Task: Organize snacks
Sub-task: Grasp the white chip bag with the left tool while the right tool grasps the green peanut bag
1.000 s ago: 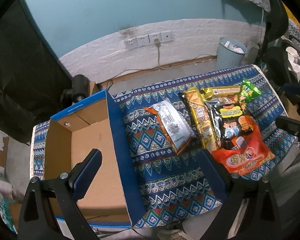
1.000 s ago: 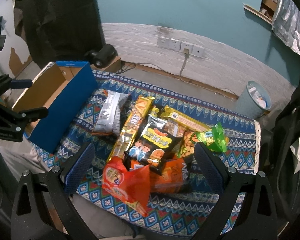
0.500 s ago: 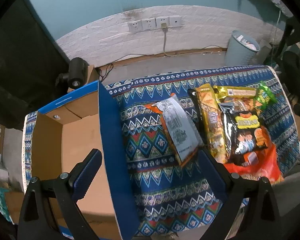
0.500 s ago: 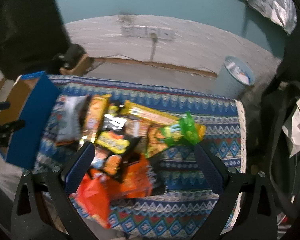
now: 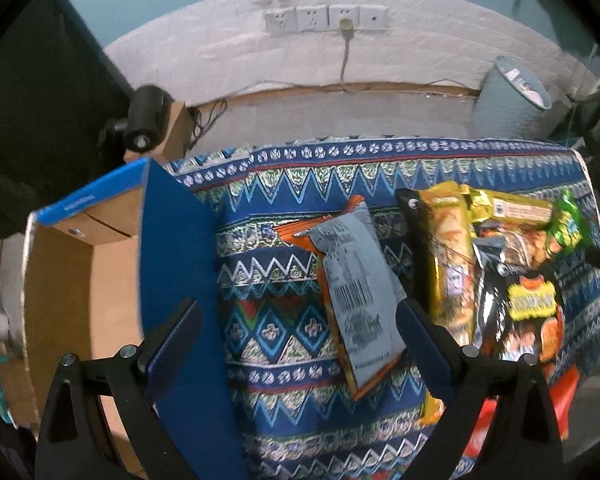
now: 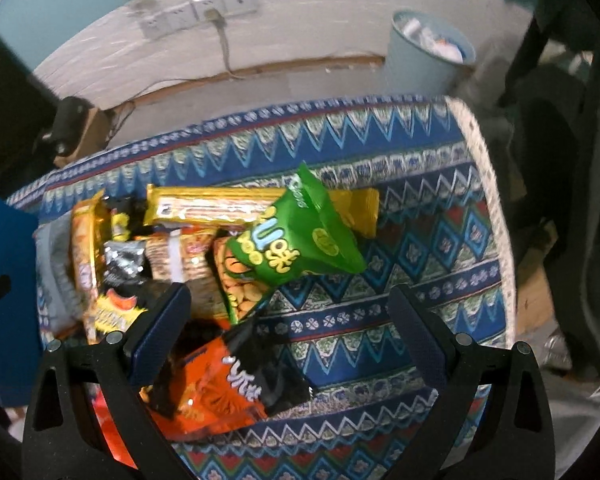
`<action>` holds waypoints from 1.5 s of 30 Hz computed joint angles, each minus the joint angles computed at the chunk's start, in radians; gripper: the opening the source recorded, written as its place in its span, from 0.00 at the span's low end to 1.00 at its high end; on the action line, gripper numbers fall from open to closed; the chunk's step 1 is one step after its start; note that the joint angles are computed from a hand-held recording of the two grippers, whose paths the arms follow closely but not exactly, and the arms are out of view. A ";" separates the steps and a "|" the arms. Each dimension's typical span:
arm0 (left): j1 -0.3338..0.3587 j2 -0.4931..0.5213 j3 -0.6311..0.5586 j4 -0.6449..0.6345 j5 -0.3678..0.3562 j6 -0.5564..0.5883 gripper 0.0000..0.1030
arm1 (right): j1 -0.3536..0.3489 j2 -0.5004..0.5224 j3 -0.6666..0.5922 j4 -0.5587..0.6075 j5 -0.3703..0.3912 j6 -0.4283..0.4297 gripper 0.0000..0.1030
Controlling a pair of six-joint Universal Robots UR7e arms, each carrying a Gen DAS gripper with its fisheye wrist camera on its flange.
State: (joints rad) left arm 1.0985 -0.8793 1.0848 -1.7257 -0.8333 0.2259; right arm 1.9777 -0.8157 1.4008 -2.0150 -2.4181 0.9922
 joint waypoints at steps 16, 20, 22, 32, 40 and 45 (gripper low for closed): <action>0.031 0.130 -0.110 0.101 0.007 -0.127 0.95 | -0.099 0.015 0.050 -0.210 0.130 0.000 0.95; 0.032 0.146 -0.112 0.105 0.025 -0.122 0.95 | -0.108 0.037 0.020 -0.186 0.129 0.003 0.95; 0.036 0.155 -0.120 0.114 0.032 -0.118 0.95 | -0.115 0.045 0.009 -0.184 0.130 0.001 0.91; 0.060 0.180 -0.172 0.183 -0.033 -0.127 0.66 | -0.117 0.020 0.046 -0.220 0.099 -0.081 0.55; 0.048 0.152 -0.131 0.144 -0.060 -0.050 0.38 | -0.069 0.033 0.009 -0.061 -0.056 -0.118 0.48; 0.013 0.093 -0.025 0.047 -0.027 0.028 0.36 | -0.028 0.054 -0.025 0.013 -0.171 -0.170 0.47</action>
State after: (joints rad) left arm 1.1117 -0.7867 1.0594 -1.6786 -0.8607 0.2541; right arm 1.9494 -0.7619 1.3755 -2.0023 -2.5892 0.8223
